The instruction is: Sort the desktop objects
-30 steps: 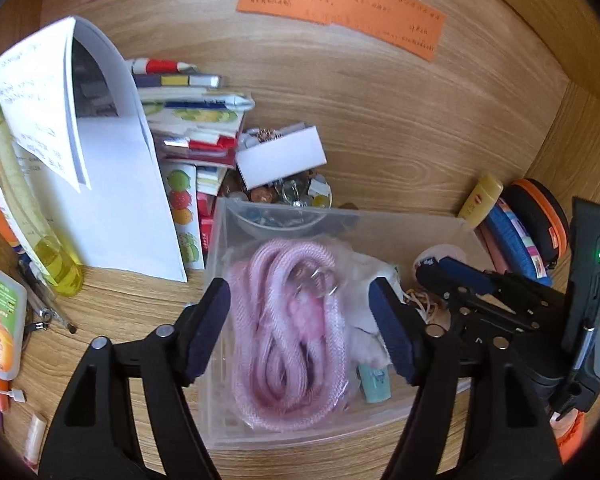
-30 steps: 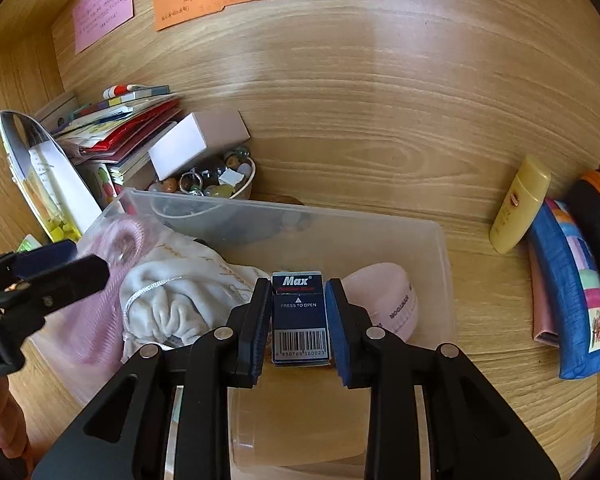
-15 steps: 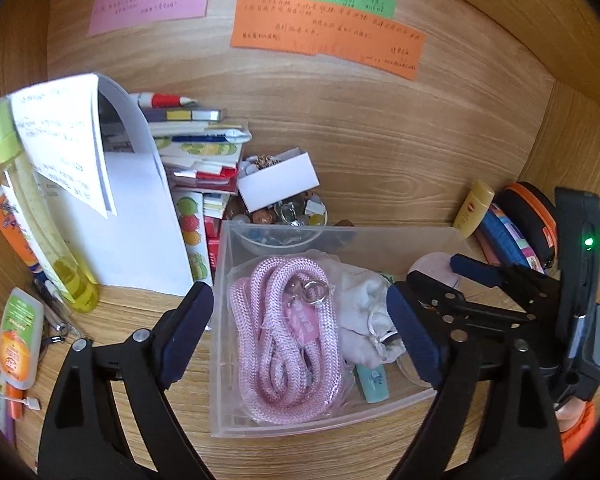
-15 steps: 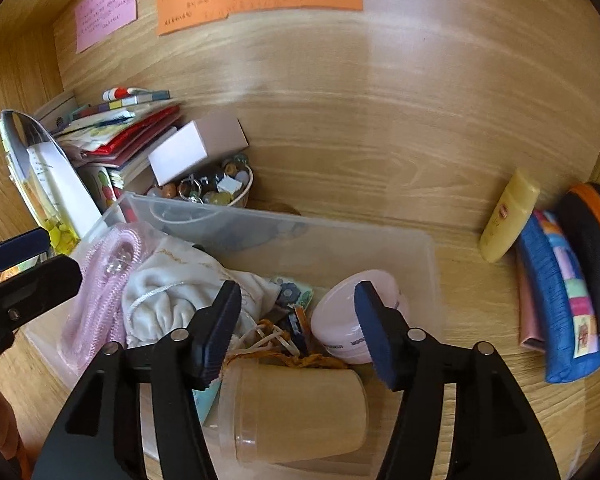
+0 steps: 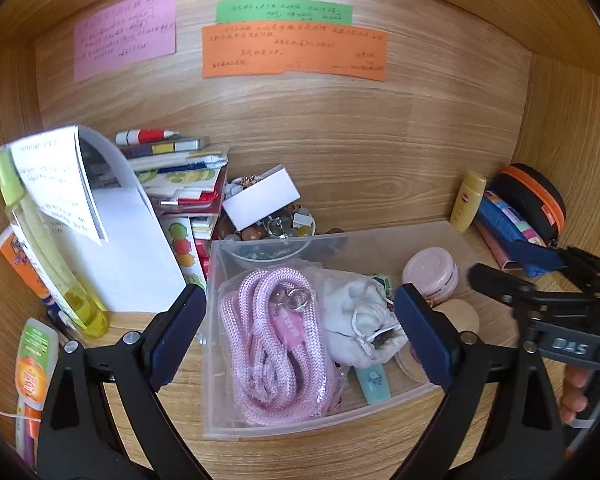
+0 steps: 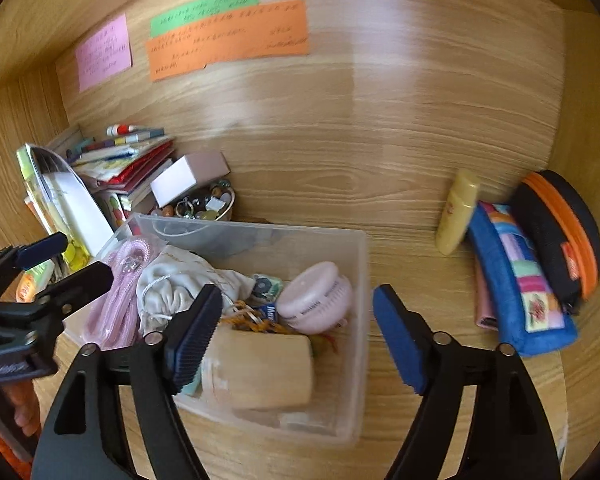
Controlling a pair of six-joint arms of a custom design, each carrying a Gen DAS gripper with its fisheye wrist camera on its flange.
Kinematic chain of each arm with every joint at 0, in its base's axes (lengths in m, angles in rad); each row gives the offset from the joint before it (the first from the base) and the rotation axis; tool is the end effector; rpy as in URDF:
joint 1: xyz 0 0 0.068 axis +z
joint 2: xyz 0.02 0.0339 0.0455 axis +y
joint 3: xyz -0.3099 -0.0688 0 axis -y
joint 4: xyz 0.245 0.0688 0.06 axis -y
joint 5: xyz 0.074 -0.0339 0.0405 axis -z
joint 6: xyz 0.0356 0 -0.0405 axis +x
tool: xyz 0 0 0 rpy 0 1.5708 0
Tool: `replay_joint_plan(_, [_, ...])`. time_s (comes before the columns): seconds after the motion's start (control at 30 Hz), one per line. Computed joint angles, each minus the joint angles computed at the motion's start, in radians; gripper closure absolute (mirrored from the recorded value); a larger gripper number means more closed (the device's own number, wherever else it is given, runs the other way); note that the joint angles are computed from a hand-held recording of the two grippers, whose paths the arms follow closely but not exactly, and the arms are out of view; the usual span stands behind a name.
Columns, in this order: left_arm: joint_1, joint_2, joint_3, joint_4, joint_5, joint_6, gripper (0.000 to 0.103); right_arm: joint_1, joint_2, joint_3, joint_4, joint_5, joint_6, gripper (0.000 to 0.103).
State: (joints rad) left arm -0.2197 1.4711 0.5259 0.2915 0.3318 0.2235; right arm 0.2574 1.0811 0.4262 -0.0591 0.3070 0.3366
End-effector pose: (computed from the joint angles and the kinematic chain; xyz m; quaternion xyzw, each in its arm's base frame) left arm 0.2578 -0.0694 0.1929 0.2657 0.8467 -0.1473 0.4368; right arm 0.1833 0.0371 0.2147 0.0991 0.8957 -0.0128 0.4333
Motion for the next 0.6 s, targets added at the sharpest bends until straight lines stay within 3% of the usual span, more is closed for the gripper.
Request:
replay_joint_plan(0.23, [0.003, -0.097, -0.006, -0.082, 0.026, 0.017, 0.007, 0.004, -0.172, -0.037, -0.109, -0.001, -0.008, 0.024])
replay_joint_plan(0.4, [0.019, -0.168, -0.036, -0.117, 0.038, 0.032, 0.007, 0.086, -0.302, -0.054, -0.202, 0.064, 0.023, 0.021])
replay_joint_plan(0.6, [0.048, -0.222, -0.078, -0.169, 0.074, 0.086, 0.007, 0.276, -0.349, -0.068, -0.252, 0.186, 0.110, 0.020])
